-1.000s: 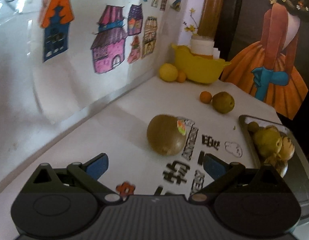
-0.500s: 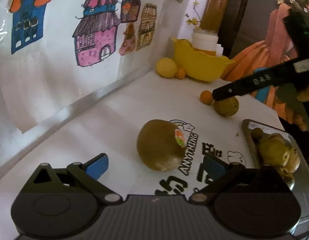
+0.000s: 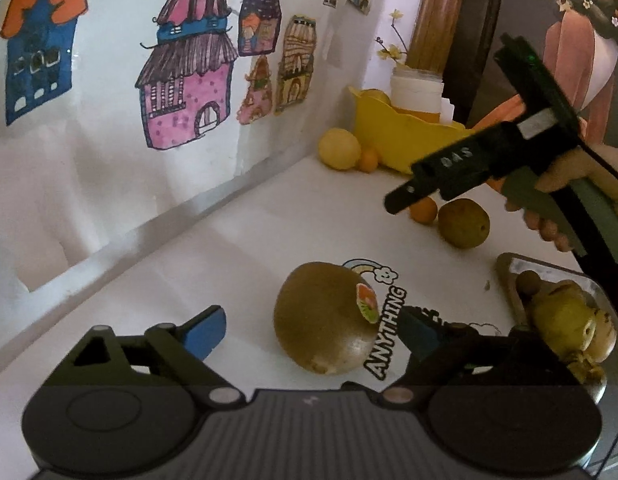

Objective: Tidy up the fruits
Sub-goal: 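Move the left gripper to the large kiwi while the right approaches a small orange, then grasp the large kiwi with the left gripper while the right grasps the small orange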

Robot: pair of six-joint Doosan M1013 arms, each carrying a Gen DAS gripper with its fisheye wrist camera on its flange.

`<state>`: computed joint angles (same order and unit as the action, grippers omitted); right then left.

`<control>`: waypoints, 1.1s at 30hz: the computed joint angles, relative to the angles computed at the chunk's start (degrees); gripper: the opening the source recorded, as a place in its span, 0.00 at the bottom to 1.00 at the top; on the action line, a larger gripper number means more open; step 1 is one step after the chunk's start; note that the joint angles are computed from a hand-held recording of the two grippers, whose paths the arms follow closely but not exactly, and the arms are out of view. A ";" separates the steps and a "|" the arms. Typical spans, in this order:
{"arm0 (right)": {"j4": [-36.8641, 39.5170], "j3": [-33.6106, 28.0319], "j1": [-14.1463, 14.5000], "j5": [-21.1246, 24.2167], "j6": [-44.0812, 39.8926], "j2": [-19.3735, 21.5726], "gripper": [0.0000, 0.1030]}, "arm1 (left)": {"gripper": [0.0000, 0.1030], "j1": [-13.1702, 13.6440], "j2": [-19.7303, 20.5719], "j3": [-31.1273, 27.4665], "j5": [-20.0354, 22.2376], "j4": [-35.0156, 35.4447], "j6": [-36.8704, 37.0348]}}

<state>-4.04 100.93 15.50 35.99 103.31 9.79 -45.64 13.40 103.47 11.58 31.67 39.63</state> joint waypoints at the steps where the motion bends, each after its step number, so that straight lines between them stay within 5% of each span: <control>1: 1.11 -0.20 -0.27 0.14 -0.25 0.20 0.95 | 0.91 0.03 0.04 0.02 -0.28 -0.42 0.17; 6: 3.01 -0.77 -0.89 0.66 0.64 0.94 0.94 | 0.83 0.22 0.35 -0.21 -1.30 -5.02 4.20; 11: 2.59 -1.04 -0.76 0.80 0.43 1.17 0.93 | 0.76 0.52 0.87 -0.54 -2.36 -19.67 18.19; 22: -0.45 -1.03 -0.69 0.91 3.78 1.60 0.87 | 0.70 -0.04 1.19 -0.56 -2.70 -5.91 3.77; 27: -1.19 -0.69 -0.07 -0.41 2.19 1.76 0.75 | 0.66 -0.57 1.34 -0.60 -2.07 3.33 -5.46; 33: -1.19 -1.08 1.45 1.34 -0.51 1.72 0.62 | 0.58 -0.51 1.42 -0.69 -2.94 -3.23 1.09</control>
